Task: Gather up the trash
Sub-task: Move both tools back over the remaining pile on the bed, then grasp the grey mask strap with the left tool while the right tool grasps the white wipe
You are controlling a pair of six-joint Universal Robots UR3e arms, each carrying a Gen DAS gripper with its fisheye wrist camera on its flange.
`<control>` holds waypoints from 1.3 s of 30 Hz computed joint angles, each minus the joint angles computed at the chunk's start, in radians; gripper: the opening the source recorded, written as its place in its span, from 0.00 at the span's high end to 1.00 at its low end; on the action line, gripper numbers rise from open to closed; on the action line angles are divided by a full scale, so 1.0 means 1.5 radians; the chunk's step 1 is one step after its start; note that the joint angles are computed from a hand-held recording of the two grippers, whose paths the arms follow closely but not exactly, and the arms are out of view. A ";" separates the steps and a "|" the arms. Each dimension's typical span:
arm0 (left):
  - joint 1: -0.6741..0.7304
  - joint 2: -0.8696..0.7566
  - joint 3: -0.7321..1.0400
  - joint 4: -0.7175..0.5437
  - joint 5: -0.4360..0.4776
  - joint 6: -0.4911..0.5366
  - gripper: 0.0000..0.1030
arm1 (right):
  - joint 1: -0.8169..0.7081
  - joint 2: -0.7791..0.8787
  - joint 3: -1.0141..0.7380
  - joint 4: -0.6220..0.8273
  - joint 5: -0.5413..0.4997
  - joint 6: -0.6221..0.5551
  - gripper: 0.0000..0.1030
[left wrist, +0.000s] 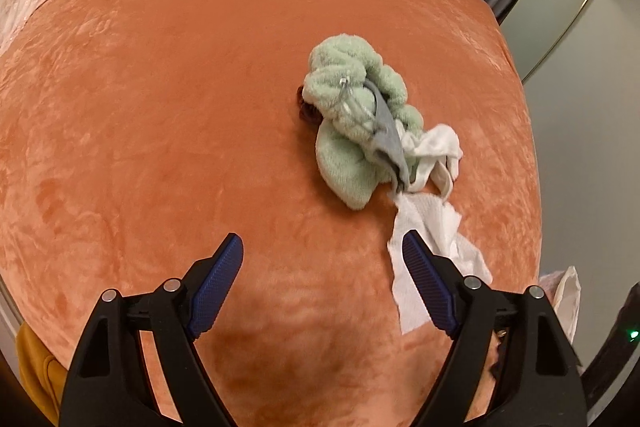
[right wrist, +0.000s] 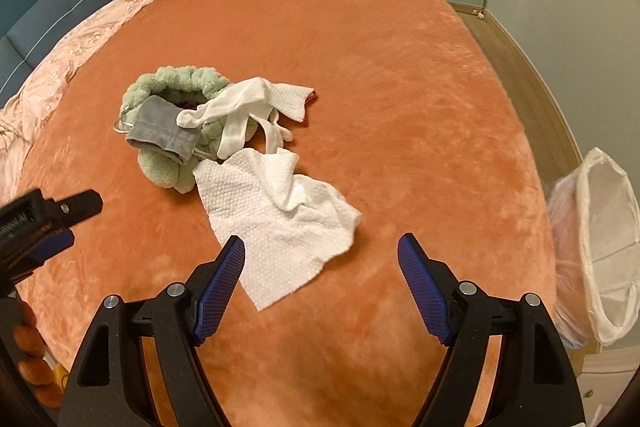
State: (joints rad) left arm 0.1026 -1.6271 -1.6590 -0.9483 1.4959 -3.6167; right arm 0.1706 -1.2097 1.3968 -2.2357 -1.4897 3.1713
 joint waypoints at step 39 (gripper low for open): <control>-0.123 -0.153 0.261 -0.082 -0.029 -0.001 0.96 | -0.084 -0.029 0.038 -0.011 0.103 0.017 0.86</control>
State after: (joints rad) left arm -0.0813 -1.8571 -1.2669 -1.0709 1.4530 -3.6181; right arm 0.0446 -1.2536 1.4544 -2.2527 -1.3358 3.1972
